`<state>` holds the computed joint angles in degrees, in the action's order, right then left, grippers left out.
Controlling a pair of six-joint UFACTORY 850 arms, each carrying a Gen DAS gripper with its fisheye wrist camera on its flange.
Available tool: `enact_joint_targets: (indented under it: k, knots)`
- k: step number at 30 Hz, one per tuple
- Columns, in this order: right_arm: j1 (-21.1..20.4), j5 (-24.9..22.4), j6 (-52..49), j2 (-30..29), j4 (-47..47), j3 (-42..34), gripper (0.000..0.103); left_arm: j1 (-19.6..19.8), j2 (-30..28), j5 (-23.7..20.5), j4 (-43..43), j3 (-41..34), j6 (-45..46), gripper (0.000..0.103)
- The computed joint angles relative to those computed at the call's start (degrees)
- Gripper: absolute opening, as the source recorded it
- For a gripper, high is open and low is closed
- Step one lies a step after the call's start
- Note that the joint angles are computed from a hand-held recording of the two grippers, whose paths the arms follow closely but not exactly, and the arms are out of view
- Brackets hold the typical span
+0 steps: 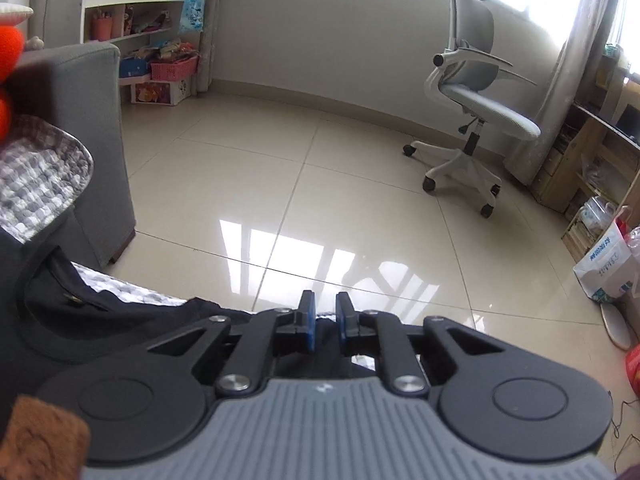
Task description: Fold clothes
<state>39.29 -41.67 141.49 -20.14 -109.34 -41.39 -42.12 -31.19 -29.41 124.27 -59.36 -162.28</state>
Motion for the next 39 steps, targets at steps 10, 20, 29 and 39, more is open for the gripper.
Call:
enact_joint_targets:
  k: [10, 20, 29, 39]
  knots:
    - [0.70, 14.32, 5.11, -3.62, -10.45, -5.12, 0.043, -3.41, 0.07, -0.91, -11.34, 1.91, 9.02, 0.057]
    - [6.32, 6.55, 4.66, -4.03, -4.04, -5.61, 0.042, -7.38, 1.98, -5.55, -17.26, 5.08, 14.20, 0.050]
    - [12.65, 6.99, 11.18, 8.85, -6.62, 2.24, 0.045, -11.00, 4.40, -7.04, -17.13, 9.85, 5.91, 0.051]
    - [21.76, 6.44, 14.94, 21.48, -1.37, 9.56, 0.048, -11.74, 7.30, -7.94, -8.56, 14.58, -6.52, 0.002]
